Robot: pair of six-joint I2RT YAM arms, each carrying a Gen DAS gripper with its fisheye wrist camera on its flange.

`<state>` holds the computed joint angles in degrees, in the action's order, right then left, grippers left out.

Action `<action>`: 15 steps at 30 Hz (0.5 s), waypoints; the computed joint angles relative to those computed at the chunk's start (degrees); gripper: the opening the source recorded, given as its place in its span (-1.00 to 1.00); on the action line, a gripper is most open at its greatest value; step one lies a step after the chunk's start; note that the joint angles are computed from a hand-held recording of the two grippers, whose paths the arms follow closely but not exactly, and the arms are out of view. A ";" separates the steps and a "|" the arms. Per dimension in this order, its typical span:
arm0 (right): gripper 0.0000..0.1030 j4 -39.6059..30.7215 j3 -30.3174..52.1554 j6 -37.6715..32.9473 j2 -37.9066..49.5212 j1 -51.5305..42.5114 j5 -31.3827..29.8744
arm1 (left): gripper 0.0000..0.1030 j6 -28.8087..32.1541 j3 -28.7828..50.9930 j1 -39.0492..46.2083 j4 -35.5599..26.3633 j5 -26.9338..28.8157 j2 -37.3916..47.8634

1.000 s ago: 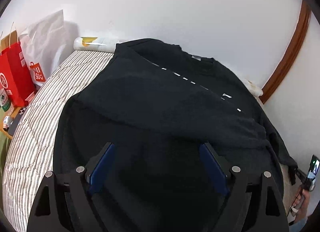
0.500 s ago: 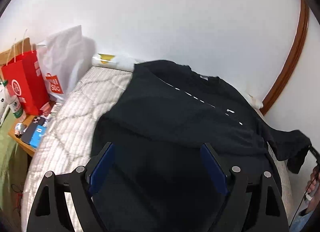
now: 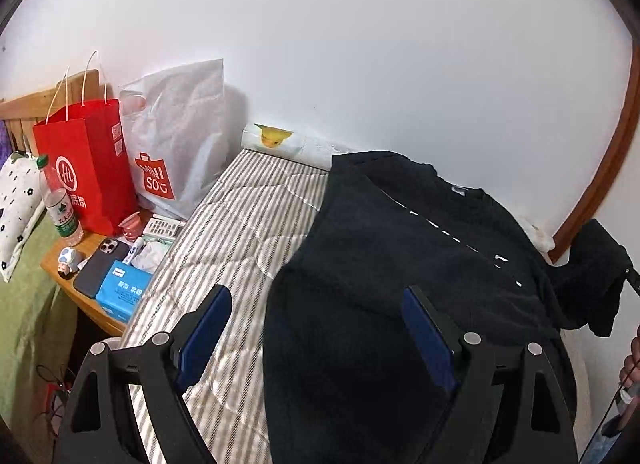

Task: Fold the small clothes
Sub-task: 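Fold the plain sleeve across the body with the right tool, release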

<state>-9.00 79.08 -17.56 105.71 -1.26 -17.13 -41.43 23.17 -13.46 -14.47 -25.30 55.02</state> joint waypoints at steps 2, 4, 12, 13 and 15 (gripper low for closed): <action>-0.81 -0.09 -0.36 0.43 0.38 2.58 0.37 | 0.66 2.31 0.45 2.57 2.85 1.83 3.22; -0.81 0.06 -0.63 0.87 1.35 5.21 0.77 | 0.66 3.66 1.03 3.71 4.67 2.70 5.77; -0.81 0.37 0.35 -0.47 9.49 12.61 3.86 | 0.66 7.29 2.46 4.05 12.74 2.77 16.18; -0.81 0.80 0.68 -0.49 10.96 13.44 4.51 | 0.66 7.58 2.72 3.68 13.39 2.13 17.46; -0.79 0.89 1.13 -0.91 13.04 13.80 4.93 | 0.66 7.96 3.47 2.89 14.17 1.01 19.80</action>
